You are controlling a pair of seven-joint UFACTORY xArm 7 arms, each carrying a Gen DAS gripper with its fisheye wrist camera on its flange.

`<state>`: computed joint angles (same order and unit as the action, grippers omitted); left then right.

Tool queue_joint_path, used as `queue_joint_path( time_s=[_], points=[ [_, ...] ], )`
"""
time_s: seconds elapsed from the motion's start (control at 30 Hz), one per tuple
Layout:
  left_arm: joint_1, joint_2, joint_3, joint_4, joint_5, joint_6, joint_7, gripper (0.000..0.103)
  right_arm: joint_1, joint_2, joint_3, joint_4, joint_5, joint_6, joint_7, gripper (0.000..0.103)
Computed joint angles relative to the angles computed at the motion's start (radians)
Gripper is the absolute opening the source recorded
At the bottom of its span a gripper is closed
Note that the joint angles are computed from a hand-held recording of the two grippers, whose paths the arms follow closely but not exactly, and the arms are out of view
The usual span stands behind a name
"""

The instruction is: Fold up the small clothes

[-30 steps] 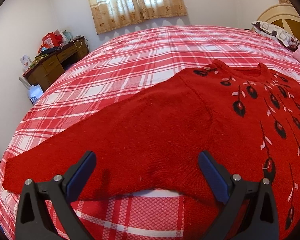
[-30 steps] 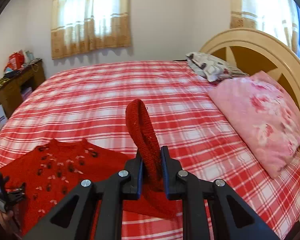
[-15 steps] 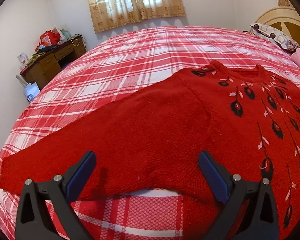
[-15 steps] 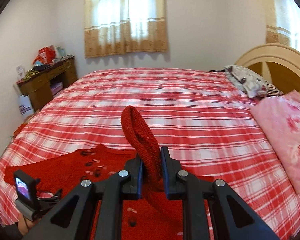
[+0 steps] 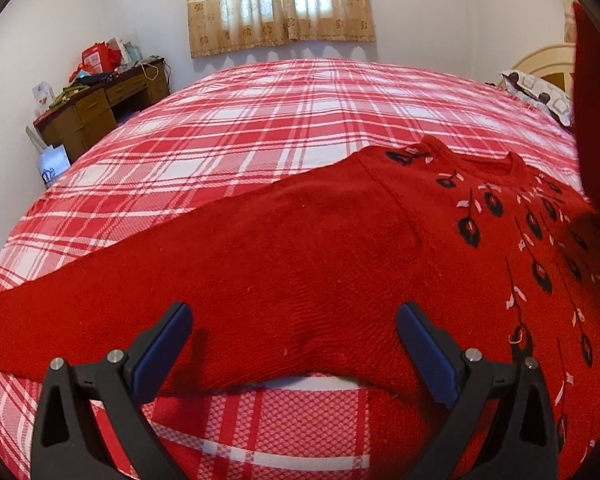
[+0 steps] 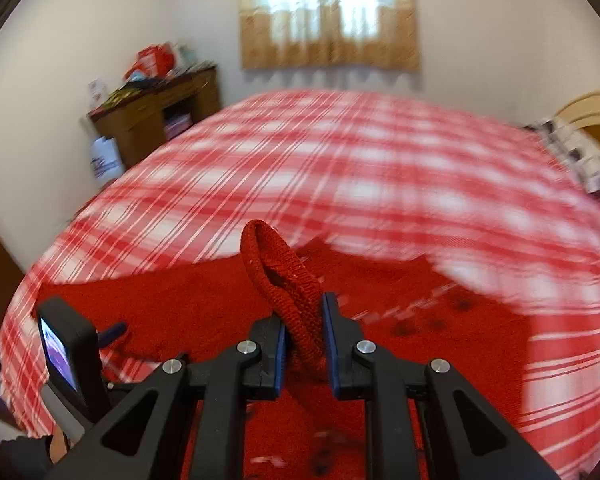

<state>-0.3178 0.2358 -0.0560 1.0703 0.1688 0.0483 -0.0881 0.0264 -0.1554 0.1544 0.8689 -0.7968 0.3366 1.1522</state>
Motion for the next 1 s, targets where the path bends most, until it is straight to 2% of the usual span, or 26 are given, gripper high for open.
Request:
queue_joint_path(
  time_s=[0.03,0.07,0.1,0.13,0.2,0.23,0.33,0.43,0.47,0.6,0.67,0.73,0.77,0.8,0.83,0.87,0.93,1.0],
  points=[
    [0.030,0.000,-0.033,0.000,-0.030,0.002,0.025,0.103,0.013,0.048,-0.016,-0.006,0.054,-0.069,-0.033,0.021],
    [0.047,0.000,-0.051,0.000,-0.050,0.004,0.043,0.103,0.024,0.076,-0.024,-0.009,0.098,-0.097,-0.062,0.038],
    [0.069,-0.001,-0.074,-0.002,-0.077,0.004,0.065,0.103,0.037,0.099,-0.032,-0.020,0.146,-0.121,-0.092,0.049],
    [0.113,-0.003,-0.124,-0.004,-0.127,0.006,0.112,0.103,0.047,0.107,-0.040,-0.036,0.180,-0.142,-0.112,0.067],
    [0.176,-0.010,-0.194,-0.007,-0.217,0.026,0.199,0.103,0.048,0.090,-0.039,-0.088,0.141,-0.188,-0.077,0.069],
    [0.230,-0.017,-0.252,-0.011,-0.294,0.043,0.274,0.103,0.039,0.067,-0.025,-0.105,0.078,-0.162,-0.026,0.069],
    [0.291,-0.039,-0.314,-0.027,-0.438,0.071,0.418,0.103,0.020,0.000,0.020,-0.146,-0.044,-0.037,0.083,0.069],
    [0.332,-0.062,-0.368,-0.029,-0.585,0.099,0.571,0.097,0.019,-0.043,0.033,-0.184,-0.058,0.036,0.123,0.069],
    [0.347,-0.067,-0.393,-0.021,-0.649,0.120,0.635,0.090,0.017,-0.063,0.031,-0.205,-0.052,0.046,0.129,0.069],
    [0.291,-0.060,-0.375,0.031,-0.688,0.187,0.669,0.074,-0.015,-0.110,0.049,-0.264,-0.071,0.056,0.188,0.069],
    [0.244,-0.040,-0.350,0.061,-0.665,0.210,0.654,0.072,-0.023,-0.123,0.064,-0.277,-0.084,0.076,0.212,0.069],
    [0.176,0.000,-0.301,0.100,-0.593,0.236,0.600,0.055,-0.028,-0.144,0.076,-0.290,-0.098,0.096,0.226,0.069],
    [0.131,0.025,-0.262,0.124,-0.537,0.255,0.554,0.040,-0.029,-0.154,0.079,-0.296,-0.102,0.106,0.228,0.069],
    [0.107,0.038,-0.240,0.132,-0.515,0.256,0.534,0.036,-0.031,-0.171,0.083,-0.306,-0.108,0.113,0.235,0.069],
    [0.099,0.042,-0.241,0.123,-0.535,0.216,0.557,0.035,-0.033,-0.185,0.086,-0.314,-0.110,0.121,0.237,0.069],
    [0.091,0.040,-0.238,0.119,-0.536,0.201,0.561,0.027,-0.035,-0.196,0.091,-0.319,-0.111,0.130,0.240,0.069],
    [0.093,0.030,-0.240,0.115,-0.550,0.200,0.576,0.014,-0.041,-0.215,0.095,-0.334,-0.116,0.131,0.248,0.069],
    [0.111,0.019,-0.255,0.114,-0.594,0.212,0.620,0.009,-0.046,-0.224,0.101,-0.340,-0.113,0.134,0.248,0.069]
  ],
)
